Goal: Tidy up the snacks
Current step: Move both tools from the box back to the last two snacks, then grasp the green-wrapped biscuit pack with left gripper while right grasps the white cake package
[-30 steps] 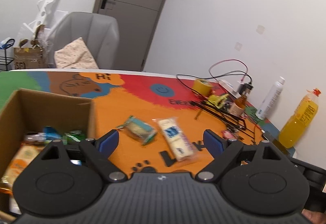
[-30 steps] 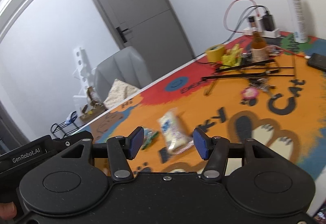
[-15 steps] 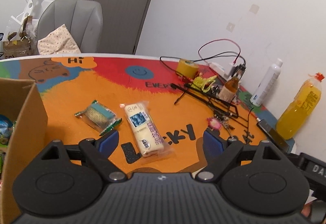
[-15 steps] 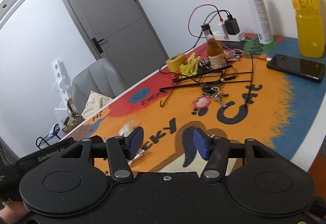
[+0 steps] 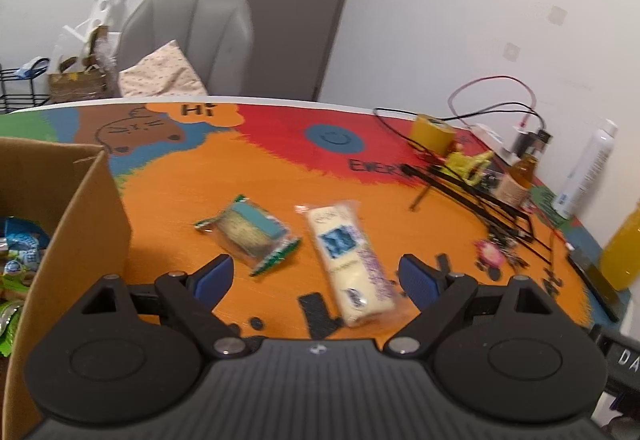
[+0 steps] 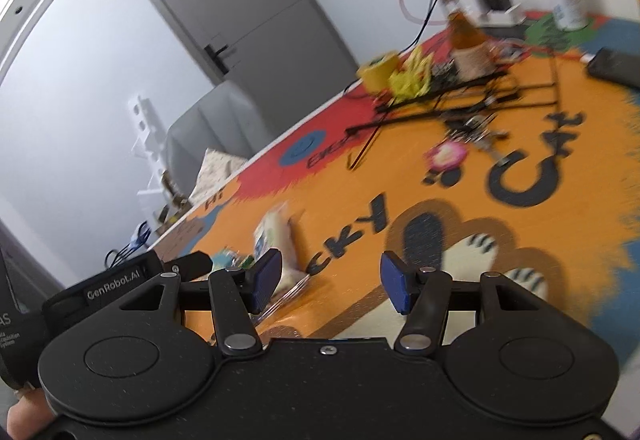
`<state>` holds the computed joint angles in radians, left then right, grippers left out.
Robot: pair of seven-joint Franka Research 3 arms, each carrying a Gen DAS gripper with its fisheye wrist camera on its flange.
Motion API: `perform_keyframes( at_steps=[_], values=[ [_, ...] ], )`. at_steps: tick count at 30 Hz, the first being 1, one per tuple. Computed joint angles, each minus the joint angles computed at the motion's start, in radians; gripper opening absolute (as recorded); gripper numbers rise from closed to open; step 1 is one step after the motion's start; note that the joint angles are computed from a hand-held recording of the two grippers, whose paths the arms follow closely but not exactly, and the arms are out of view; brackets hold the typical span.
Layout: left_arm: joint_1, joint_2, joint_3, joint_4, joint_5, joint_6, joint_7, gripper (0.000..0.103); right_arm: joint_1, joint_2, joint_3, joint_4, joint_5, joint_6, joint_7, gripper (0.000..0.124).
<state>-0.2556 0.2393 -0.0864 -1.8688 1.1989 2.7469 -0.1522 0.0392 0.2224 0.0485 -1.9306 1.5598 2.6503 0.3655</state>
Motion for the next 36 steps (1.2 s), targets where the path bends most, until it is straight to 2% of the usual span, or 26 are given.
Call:
perform_keyframes(
  at_steps=[9, 17, 19, 22, 26, 36],
  values=[
    [0.001, 0.058, 0.021, 0.05, -0.047, -0.024, 0.018, 0.082, 0.0, 0.105, 0.034, 0.108, -0.112, -0.049, 0.077, 0.055],
    [-0.004, 0.11, 0.046, 0.107, -0.088, -0.054, -0.018, 0.066, 0.007, 0.193, 0.075, 0.215, -0.235, -0.073, 0.135, 0.053],
    [-0.008, 0.121, 0.054, 0.12, -0.1, -0.071, -0.028, 0.065, 0.012, 0.215, 0.081, 0.24, -0.283, -0.069, 0.165, 0.05],
    [-0.016, 0.142, 0.062, 0.148, -0.109, -0.099, -0.039, 0.065, 0.01, 0.235, 0.094, 0.262, -0.339, -0.06, 0.19, 0.032],
    [-0.027, 0.179, 0.068, 0.198, -0.126, -0.137, -0.027, 0.065, -0.014, 0.244, 0.111, 0.277, -0.36, -0.083, 0.2, 0.028],
    [-0.062, 0.262, 0.086, 0.299, -0.174, -0.222, 0.041, 0.065, -0.036, 0.224, 0.108, 0.251, -0.355, -0.047, 0.203, 0.026]
  ],
)
